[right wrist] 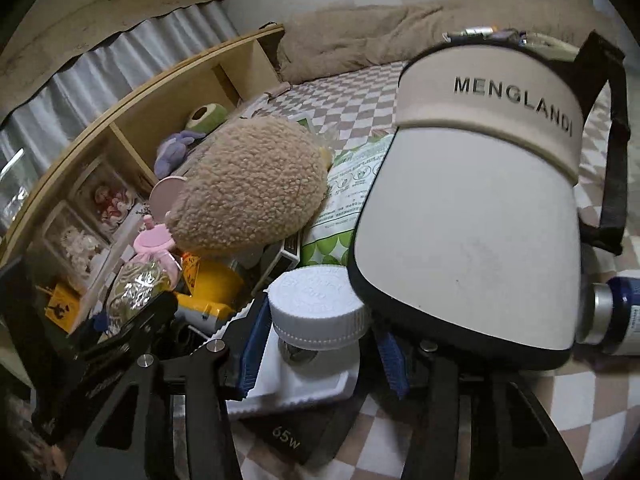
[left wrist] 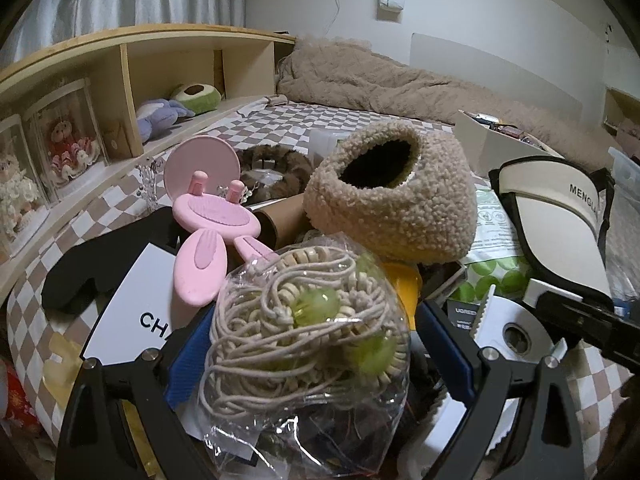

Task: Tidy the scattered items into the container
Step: 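Grasp the bagged cable with the left tool while the right tool grasps the white bottle cap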

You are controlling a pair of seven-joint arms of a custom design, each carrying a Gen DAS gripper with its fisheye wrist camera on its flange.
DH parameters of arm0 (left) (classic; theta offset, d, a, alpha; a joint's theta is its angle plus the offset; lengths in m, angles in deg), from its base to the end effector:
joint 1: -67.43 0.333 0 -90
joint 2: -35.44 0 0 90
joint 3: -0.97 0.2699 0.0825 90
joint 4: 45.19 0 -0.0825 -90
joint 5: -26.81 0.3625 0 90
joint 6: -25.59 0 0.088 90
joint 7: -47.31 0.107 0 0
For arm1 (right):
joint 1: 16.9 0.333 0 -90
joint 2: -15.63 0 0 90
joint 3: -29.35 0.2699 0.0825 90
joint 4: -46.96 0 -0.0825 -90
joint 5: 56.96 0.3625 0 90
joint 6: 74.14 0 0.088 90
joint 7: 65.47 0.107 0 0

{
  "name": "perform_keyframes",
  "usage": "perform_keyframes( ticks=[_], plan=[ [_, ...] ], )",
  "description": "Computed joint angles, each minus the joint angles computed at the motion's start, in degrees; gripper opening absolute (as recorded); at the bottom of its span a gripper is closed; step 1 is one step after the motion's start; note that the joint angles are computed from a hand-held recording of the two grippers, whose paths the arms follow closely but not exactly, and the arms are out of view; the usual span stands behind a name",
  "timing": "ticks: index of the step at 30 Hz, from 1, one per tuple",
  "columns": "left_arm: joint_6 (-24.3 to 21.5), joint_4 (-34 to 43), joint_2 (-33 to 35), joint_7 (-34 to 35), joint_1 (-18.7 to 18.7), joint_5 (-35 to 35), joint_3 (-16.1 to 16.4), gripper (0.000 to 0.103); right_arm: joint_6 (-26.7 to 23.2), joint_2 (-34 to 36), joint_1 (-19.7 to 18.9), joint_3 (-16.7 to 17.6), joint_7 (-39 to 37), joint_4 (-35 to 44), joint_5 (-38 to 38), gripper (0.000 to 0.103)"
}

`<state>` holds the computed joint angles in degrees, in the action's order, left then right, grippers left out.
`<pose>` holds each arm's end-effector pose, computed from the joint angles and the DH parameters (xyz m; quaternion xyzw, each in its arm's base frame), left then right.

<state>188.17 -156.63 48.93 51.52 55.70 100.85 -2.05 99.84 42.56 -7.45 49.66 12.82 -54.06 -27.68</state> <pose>0.5690 -0.2000 0.3753 -0.6682 0.6017 -0.2917 0.3262 0.6078 0.2699 0.3702 -0.6828 0.5985 -0.0676 0.4136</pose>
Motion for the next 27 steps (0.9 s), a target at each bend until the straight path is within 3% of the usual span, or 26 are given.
perform_keyframes(
  ticks=[4, 7, 17, 22, 27],
  plan=[
    [0.29, 0.18, 0.1, -1.58, -0.03, 1.64, 0.32, 0.097, 1.17, -1.22, -1.05, 1.47, -1.55, -1.6, 0.68, 0.051],
    [0.27, -0.28, -0.43, -3.29, 0.1, 2.92, 0.38, 0.086, 1.8, -2.08, -4.24, 5.4, -5.24, -2.97, 3.81, 0.051],
    [1.56, -0.57, -0.94, -5.14, 0.63, 5.73, -0.18, 0.08, 4.62, -6.13, -8.64, 10.83, -15.03, -7.43, 13.71, 0.051],
    [2.47, -1.32, -2.08, -8.01, 0.77, 8.85, -0.89, 0.08, 4.15, -7.61, -8.43, 10.51, -19.63, -8.44, 19.87, 0.051],
    [3.07, -1.62, -2.67, -9.76, 0.84, 10.62, -2.06, 0.08, 3.68, -8.93, -5.61, 7.62, -22.13, -8.88, 24.07, 0.051]
  ],
)
